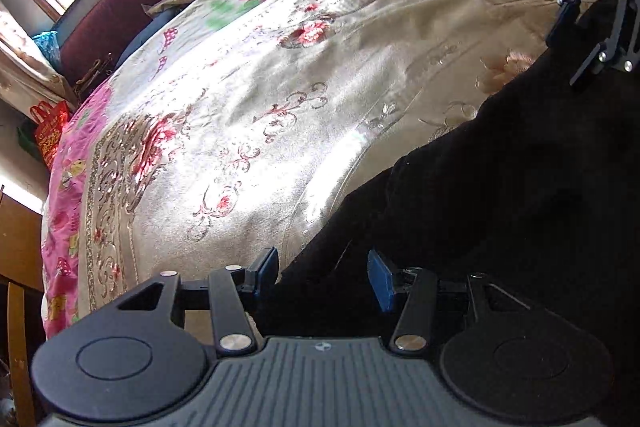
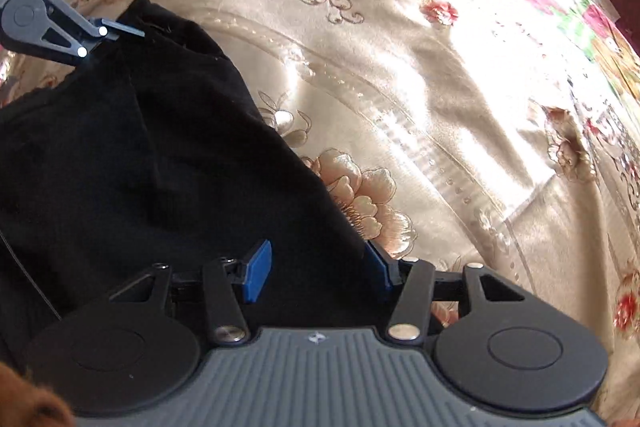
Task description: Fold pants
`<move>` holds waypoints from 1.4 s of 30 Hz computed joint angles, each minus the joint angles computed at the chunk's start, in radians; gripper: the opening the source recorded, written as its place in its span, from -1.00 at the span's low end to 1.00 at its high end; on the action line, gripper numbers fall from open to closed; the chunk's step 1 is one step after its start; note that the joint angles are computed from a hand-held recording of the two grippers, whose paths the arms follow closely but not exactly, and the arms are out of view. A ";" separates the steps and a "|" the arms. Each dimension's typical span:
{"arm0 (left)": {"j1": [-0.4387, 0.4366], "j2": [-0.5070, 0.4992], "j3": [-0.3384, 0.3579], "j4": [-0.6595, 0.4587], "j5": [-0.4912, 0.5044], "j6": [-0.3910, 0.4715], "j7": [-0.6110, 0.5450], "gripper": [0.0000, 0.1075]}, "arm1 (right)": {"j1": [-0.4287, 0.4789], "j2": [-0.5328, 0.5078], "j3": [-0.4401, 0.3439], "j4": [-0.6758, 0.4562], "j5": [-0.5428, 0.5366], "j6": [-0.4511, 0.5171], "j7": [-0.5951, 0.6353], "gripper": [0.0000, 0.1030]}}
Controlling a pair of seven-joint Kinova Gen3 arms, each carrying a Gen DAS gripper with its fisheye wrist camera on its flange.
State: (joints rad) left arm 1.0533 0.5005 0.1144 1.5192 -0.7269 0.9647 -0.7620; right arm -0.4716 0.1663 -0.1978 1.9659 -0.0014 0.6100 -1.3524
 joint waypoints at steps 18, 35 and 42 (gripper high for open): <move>-0.139 0.028 0.022 -0.002 0.196 -0.071 -0.338 0.28 | -0.001 0.183 0.032 -0.182 -0.044 0.160 0.061 -0.59; 0.032 -0.173 0.150 0.068 0.083 0.176 -0.103 -0.52 | -0.122 -0.258 -0.123 -0.103 -0.032 0.452 -0.242 -0.90; 0.218 -0.197 0.213 0.129 0.191 0.344 0.180 -0.65 | -0.312 -0.311 -0.254 0.045 -0.223 0.429 -0.455 -0.98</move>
State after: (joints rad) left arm 1.2712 0.3032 0.3276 1.6480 -0.5357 1.3082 -0.5822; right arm -0.7838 -0.1447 -0.4520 2.0111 -0.2244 1.0393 -1.8076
